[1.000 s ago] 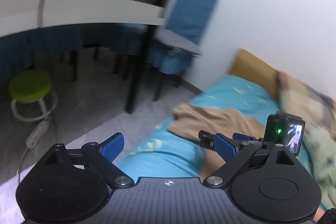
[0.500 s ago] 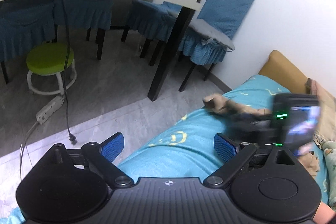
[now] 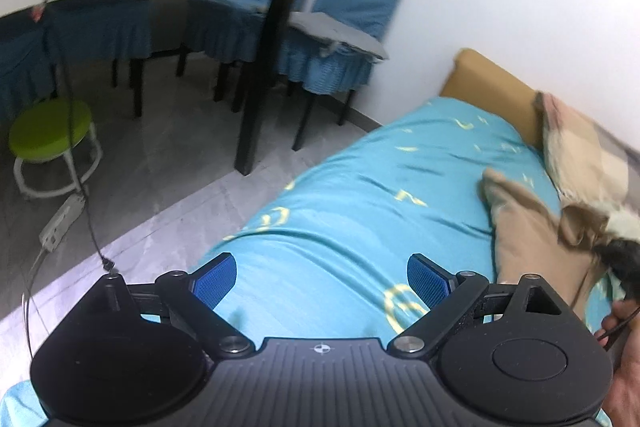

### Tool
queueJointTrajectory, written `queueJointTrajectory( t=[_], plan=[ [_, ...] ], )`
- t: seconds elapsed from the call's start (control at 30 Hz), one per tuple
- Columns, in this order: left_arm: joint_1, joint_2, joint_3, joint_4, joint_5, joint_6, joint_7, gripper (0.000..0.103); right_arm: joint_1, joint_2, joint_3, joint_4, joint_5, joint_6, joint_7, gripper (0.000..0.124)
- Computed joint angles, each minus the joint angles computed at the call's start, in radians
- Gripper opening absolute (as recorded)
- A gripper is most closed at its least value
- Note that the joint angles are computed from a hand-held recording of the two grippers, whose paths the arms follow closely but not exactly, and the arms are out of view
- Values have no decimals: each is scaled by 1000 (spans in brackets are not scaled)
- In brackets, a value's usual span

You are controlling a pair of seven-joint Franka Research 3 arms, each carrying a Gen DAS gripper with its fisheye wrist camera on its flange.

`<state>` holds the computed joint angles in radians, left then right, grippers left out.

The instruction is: Fold clothes

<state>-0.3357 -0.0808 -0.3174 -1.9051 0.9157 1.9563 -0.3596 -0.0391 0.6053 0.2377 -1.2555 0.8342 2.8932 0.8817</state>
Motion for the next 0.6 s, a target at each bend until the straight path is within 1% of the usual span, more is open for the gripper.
queueJointTrajectory(
  t=[0.07, 0.1, 0.13, 0.17, 0.2, 0.23, 0.27, 0.33, 0.4, 0.5, 0.6],
  plan=[
    [-2, 30, 0, 21, 11, 13, 27, 94, 13, 30, -72, 21, -56, -62, 116, 11],
    [-4, 45, 4, 29, 11, 26, 40, 94, 0, 34, -68, 22, -60, -89, 124, 12],
    [-6, 58, 7, 38, 9, 36, 55, 94, -10, 35, -70, 24, -69, -125, 139, 18],
    [-9, 71, 11, 47, 7, 46, 69, 94, -18, 37, -72, 28, -76, -160, 153, 41],
    [-12, 82, 15, 55, 4, 53, 82, 94, -25, 37, -72, 35, -77, -190, 167, 57],
    [-15, 93, 18, 62, 2, 61, 93, 94, -51, 35, -45, 33, -95, -207, 184, 87],
    [-17, 99, 22, 66, -1, 73, 97, 94, -56, 5, -50, -5, -42, -214, 145, 90],
    [-22, 104, 29, 68, -5, 95, 107, 94, -84, -29, -40, -33, -8, -244, 91, 89],
    [-25, 105, 34, 67, -15, 117, 122, 94, -102, -65, -48, -51, 13, -298, 55, 89],
    [-26, 101, 37, 60, -34, 151, 145, 94, -122, -192, -75, -169, 62, -341, -16, 89],
    [-32, 99, 33, 64, -56, 153, 183, 94, -151, -360, -108, -334, 134, -396, -118, 89]
  ],
)
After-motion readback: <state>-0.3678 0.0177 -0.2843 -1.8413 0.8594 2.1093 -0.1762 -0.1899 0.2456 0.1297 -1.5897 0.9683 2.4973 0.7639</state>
